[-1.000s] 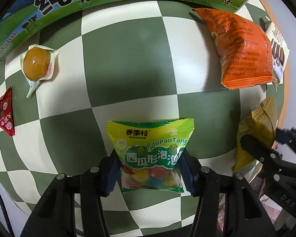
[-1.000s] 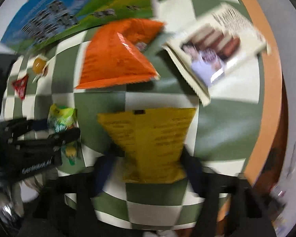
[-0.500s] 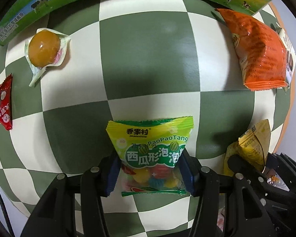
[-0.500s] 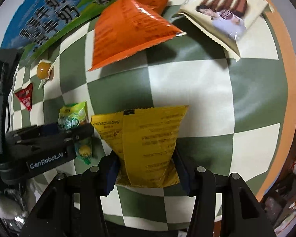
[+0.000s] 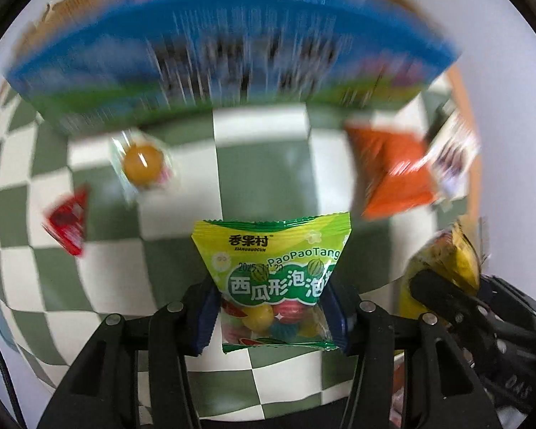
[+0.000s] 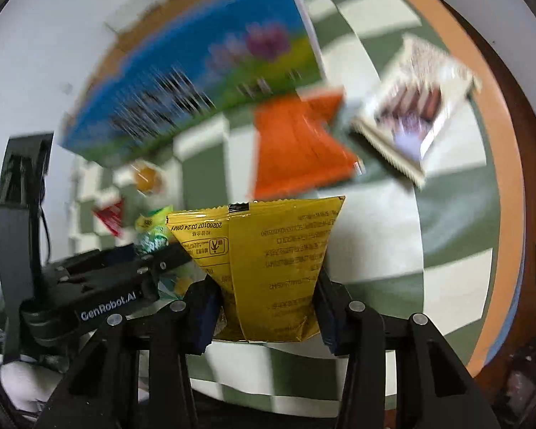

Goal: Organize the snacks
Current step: 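Carry both packets into the cardboard box and open both grippers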

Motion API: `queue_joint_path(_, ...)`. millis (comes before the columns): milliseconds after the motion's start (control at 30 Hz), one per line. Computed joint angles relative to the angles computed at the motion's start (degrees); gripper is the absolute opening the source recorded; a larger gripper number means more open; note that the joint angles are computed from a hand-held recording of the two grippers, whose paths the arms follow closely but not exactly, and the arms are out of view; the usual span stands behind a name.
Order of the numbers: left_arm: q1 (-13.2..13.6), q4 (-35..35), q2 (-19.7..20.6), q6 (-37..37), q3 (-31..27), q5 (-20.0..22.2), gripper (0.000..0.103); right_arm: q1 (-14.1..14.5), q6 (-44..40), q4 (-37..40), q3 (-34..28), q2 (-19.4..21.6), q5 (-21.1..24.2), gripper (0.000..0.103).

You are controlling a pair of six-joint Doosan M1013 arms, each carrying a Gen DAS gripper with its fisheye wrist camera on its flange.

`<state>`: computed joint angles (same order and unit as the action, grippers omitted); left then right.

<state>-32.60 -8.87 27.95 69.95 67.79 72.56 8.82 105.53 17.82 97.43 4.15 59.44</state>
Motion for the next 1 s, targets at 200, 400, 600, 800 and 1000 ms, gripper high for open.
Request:
queue_joint_path(200, 2.4, 1.6, -0.5, 0.8, -7.3, 0.2, 0.049, 0.7, -2.1, 4.9, -7.5, 2.8, -1.8, 0.049)
queue_joint_path(400, 5.8, 5.0, 6.6, 0.6, -22.2, 7.1, 0.049, 1.8, -4.3, 4.5, -18.6, 9.8, -0.6, 0.049)
queue_joint_path(600, 8.6, 6.3, 19.5, 0.3, -41.7, 22.6, 0.049, 2.2, -3.9, 4.7, -30.3, 19.5, 7.5, 0.049)
queue_joint_path(800, 10.3, 3.0, 29.4, -1.0, -55.1, 34.7, 0.049, 3.1, -2.4, 3.5, -37.2, 26.6, 14.9, 0.049)
queue_joint_path(1000, 10.8, 1.8, 30.1, -1.6, -54.0, 35.4, 0.049, 3.2, -2.1, 3.9, -39.0, 29.9, 19.8, 0.049)
